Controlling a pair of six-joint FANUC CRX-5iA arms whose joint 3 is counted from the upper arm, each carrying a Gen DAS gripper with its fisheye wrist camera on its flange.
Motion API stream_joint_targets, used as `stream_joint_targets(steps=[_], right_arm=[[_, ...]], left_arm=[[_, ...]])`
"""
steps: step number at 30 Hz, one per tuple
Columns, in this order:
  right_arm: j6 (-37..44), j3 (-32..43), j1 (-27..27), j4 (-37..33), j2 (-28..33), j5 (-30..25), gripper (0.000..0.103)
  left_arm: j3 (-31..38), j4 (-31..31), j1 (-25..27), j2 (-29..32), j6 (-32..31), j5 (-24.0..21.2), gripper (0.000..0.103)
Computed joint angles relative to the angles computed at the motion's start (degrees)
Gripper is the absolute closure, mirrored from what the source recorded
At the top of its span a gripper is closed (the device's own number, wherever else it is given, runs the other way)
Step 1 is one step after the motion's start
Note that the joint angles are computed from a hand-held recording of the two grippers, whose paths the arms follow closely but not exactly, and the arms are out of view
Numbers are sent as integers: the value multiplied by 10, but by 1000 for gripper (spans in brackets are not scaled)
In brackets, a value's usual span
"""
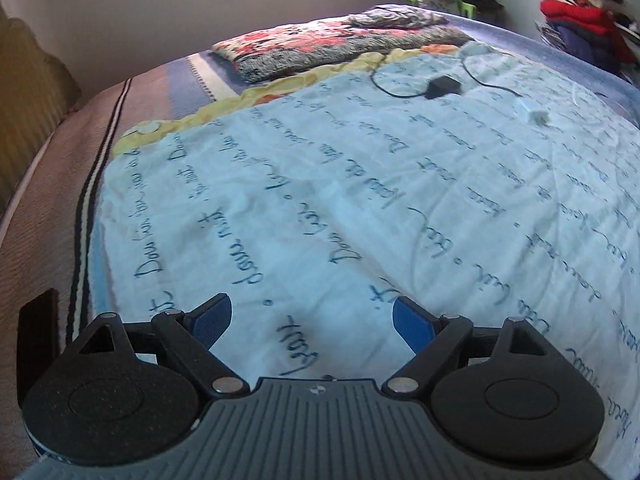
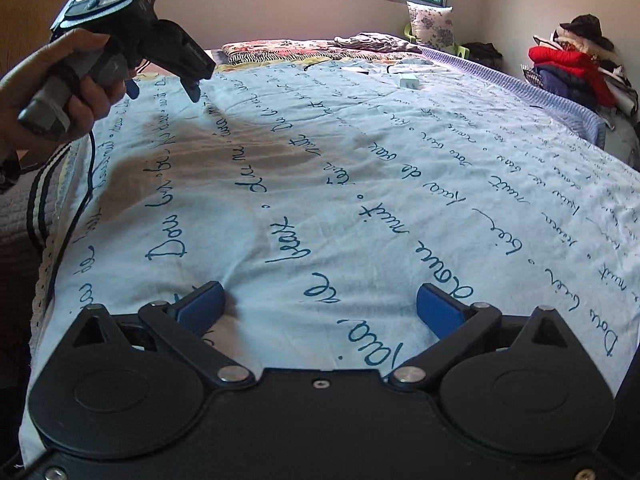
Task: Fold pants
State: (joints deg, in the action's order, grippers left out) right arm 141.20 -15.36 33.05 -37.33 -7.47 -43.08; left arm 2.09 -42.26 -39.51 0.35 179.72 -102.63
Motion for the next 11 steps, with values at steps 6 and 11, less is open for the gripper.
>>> stream_joint_targets(steps=[6,11], right_arm=[[-6,-24,17,22,-21,30,0],[-4,10,-9,-6,7,-21,0]], left_arm=[[25,-17,-23,24,-15,19,13],[29,-21,-21,33,-21,18,13]])
